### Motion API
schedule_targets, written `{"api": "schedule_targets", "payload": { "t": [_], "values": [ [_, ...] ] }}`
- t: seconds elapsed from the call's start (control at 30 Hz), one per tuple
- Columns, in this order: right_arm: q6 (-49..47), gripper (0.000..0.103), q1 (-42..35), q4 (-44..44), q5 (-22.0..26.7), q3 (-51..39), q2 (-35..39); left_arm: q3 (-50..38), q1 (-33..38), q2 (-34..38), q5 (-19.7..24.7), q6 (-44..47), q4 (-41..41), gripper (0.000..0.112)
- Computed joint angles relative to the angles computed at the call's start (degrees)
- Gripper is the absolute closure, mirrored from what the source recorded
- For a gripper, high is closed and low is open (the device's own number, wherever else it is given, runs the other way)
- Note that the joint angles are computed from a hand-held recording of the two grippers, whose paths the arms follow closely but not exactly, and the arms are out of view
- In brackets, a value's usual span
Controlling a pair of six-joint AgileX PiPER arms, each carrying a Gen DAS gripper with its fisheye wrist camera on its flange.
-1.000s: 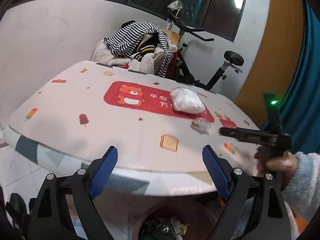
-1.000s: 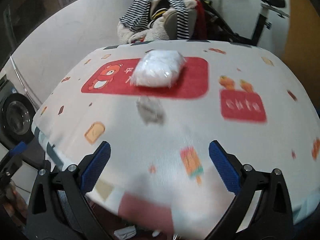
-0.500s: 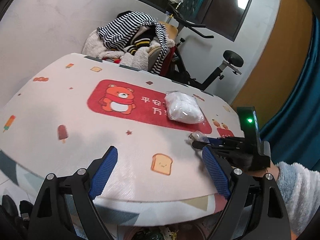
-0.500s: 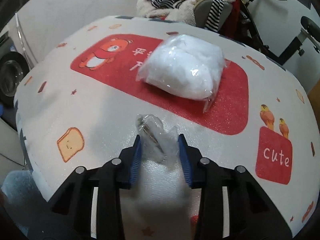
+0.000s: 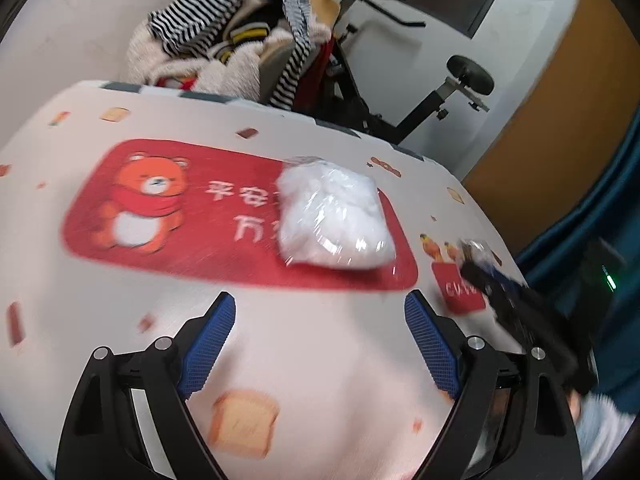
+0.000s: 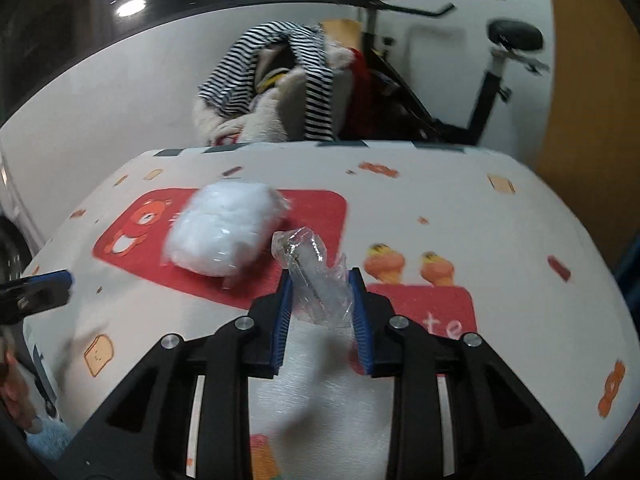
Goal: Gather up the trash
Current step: 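Grasp the white tissue bag with the left gripper while the right holds the wrapper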
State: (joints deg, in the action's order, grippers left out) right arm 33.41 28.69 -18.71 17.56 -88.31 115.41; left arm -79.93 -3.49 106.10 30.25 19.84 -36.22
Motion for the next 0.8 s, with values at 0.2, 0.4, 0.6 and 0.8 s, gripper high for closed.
{"api": "schedule_targets", "payload": {
  "t": [0.2,0.4,0.6,0.8],
  "values": [
    [-6.1,0.072,-0.8,7.7,-1.2,0.6,0.1,-21.4,-2.5,14.6,5.9,-13.9,9.5,0.024],
    [-10.5,0.072,-1.6,13.7,-0.2,-0.4,1.0,-37.5,-2.7,26.0,15.5,-21.9,12.7,0.039],
    [-10.2,0.072,-2.2,14.4,-0.4,-0.2,1.1,-27.5,-2.2,20.4,10.7,-17.0,11.5,0.063],
    [-7.2,0.072,-1.2,9.7,1.0,-1.4,1.7,-13.6,-1.8,9.3,5.9,-10.9,12.4,0.066]
  ]
}}
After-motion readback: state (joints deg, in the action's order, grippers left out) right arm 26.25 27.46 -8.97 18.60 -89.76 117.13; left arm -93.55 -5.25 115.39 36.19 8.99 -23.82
